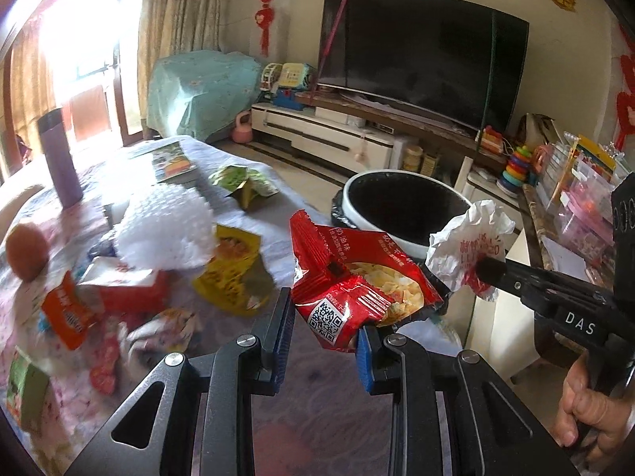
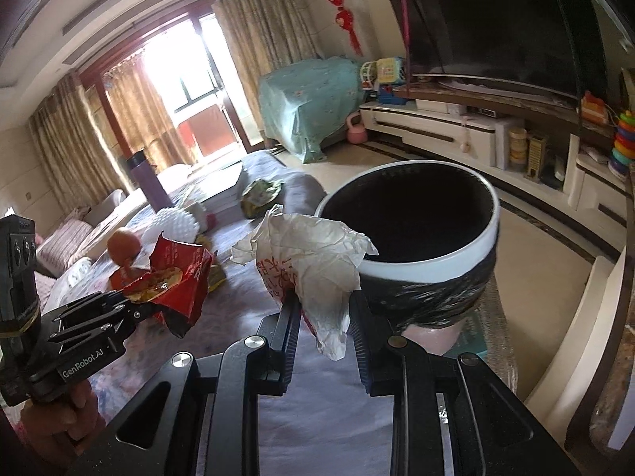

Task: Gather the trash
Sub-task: 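Carry both bags over the trash bin and open both grippers to drop them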

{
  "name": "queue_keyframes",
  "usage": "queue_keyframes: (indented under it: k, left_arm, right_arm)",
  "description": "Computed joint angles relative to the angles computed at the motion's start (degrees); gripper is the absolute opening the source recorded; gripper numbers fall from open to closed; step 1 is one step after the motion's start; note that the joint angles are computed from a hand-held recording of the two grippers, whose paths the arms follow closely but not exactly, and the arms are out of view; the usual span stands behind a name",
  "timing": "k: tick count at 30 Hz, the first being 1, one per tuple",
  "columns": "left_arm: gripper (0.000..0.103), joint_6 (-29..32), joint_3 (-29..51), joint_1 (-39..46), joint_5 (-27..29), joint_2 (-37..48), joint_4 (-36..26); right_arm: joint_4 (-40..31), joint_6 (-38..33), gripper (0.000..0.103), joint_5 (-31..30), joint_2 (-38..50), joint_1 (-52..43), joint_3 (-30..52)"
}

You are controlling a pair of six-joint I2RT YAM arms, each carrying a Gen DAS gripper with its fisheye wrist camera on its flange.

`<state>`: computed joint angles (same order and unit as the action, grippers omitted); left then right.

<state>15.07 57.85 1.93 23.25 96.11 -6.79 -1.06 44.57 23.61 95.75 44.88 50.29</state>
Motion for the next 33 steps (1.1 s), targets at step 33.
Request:
queue_keyframes:
  k: [33]
  left_arm:
    - [0.027, -6.11, 57.08, -14.54, -7.96, 37.60, -23.89]
  right_arm:
    - [-1.47, -9.09, 0.025, -12.20, 2.88, -18.96, 3.61]
